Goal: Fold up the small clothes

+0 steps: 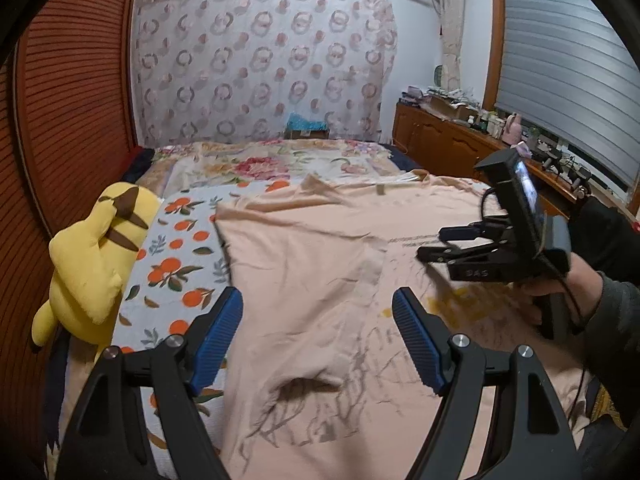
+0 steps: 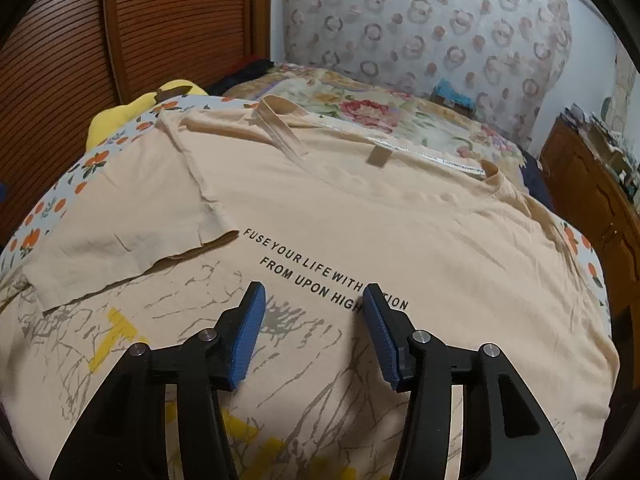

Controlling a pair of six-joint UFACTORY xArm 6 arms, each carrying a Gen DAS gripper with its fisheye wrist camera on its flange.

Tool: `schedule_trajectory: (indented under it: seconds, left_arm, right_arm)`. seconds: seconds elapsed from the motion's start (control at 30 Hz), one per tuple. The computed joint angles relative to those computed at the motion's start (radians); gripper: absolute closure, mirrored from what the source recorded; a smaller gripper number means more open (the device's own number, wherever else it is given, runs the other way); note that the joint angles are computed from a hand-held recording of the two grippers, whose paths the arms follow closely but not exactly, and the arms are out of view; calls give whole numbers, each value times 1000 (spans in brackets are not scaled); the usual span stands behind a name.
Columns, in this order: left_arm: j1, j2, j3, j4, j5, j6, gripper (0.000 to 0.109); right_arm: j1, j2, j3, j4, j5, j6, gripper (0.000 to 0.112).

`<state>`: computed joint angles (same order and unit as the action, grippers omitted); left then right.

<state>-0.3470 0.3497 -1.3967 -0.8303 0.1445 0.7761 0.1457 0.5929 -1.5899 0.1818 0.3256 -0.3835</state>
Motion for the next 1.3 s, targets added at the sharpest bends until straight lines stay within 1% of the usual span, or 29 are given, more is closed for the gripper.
schedule_trajectory:
  seconds: [0.13,0.2,0.3,0.4,0.47,0.53,0.63,0.67,0.73,0.77,0.8,0.87,0.9,0.97,1.0,1.13,1.2,1.3]
  left_arm:
    - [-19,-19,9,-49,-14,43,31]
    - [-26,-25,12,-56,-19,52,31]
    - [-37,-34,15,-82,-26,73,31]
    - [-48,-40,15,-131,-25,113,31]
    - [-55,-41,14,-154,-24,134,31]
    - [-61,-37,14,-150,-25,129,31]
    - [-67,-30,10,-133,-25,112,31]
    - [-70,-28,8,-143,-24,120,31]
    - [-75,-24,7,-152,-20,126,31]
    - [-77,-23,9,-148,-19,121,31]
    - [-79,-21,10,-141,-18,115,31]
    - [-85,-19,14,-134,-20,110,31]
    - [-89,-20,16,-143,-20,118,31]
    - [-97,-18,15,-160,-16,131,31]
    - [-99,-16,14,-159,-15,130,31]
    - [-116,-10,12,-134,-11,117,31]
    - [-123,-7,11,-121,-6,108,31]
    - [-135,-6,14,-102,-1,98,31]
  right_arm:
    - [-8,7,-12,6,18,21,46]
    - [-11,12,-23,11,31,26,38]
    - [-7,10,-21,1,35,29,32]
    - [-9,12,-23,-18,36,49,28]
    - [-10,10,-22,-5,41,46,26]
    - [-11,8,-18,-8,38,45,26]
    - [-8,-7,14,-87,1,94,26]
    - [-7,-16,25,-78,1,81,26]
    - [-7,-39,48,8,13,15,26]
    - [-12,-67,77,87,11,-44,26]
    - [-14,-86,100,124,-1,-75,28]
    - [-28,-159,183,244,-38,-202,29]
    - [-32,-182,208,265,-49,-225,29]
    - [-61,-252,281,376,-62,-337,29]
    - [-77,-278,309,392,-70,-357,29]
    - [-166,-367,422,341,-122,-339,29]
    - [-231,-386,453,299,-125,-301,32]
    - [-302,-401,481,258,-129,-247,33]
